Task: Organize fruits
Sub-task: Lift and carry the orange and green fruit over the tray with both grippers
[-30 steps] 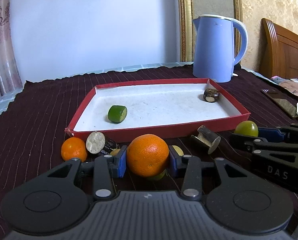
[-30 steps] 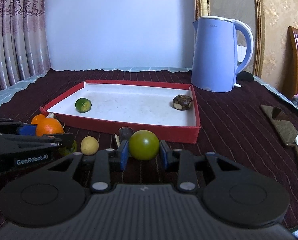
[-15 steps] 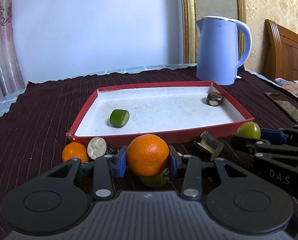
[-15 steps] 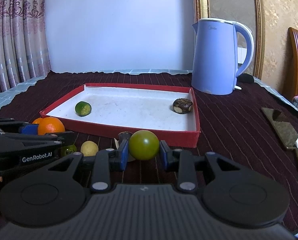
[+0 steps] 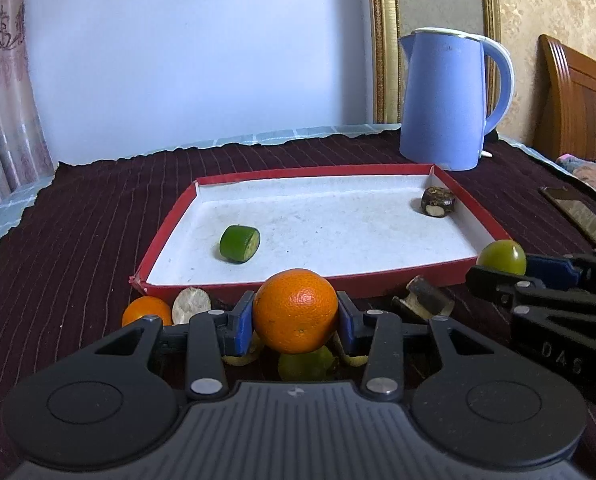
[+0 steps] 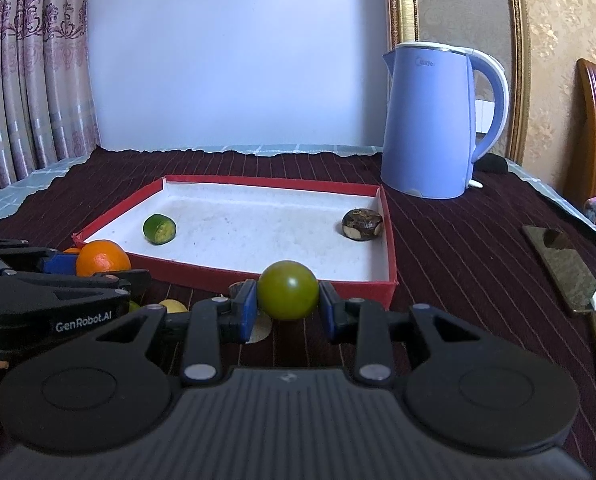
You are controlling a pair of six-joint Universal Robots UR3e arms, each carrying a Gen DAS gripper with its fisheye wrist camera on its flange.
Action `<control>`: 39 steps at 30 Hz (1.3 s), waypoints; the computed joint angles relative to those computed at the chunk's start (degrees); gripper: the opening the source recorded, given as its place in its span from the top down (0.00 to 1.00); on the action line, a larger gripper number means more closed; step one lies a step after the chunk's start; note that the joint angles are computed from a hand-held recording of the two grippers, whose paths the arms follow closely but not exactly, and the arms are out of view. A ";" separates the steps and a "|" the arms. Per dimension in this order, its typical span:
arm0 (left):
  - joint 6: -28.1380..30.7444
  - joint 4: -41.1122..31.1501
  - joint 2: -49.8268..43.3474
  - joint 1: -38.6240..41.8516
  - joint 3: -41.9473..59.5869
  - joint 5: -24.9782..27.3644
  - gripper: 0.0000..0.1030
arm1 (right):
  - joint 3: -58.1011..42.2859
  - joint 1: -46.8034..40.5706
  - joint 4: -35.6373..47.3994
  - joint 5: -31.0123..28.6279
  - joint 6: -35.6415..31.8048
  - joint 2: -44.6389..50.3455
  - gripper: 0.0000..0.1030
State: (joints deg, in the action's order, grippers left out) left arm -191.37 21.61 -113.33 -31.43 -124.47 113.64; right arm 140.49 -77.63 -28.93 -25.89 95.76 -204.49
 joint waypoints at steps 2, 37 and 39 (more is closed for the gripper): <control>0.11 -0.48 0.29 -0.06 0.39 0.28 0.61 | -3.47 -3.25 7.73 -0.01 -7.62 2.56 0.70; 1.08 -10.59 -3.79 1.77 12.10 2.65 0.61 | -20.34 -21.12 44.08 -4.77 -44.36 14.51 0.70; 1.13 -11.24 -4.24 1.84 13.01 2.91 0.61 | -21.07 -22.02 45.58 -5.30 -45.62 14.86 0.70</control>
State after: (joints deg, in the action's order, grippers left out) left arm -190.23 10.38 -117.57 -29.59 -111.46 116.56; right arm 119.43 -99.65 16.65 -31.19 50.14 -189.62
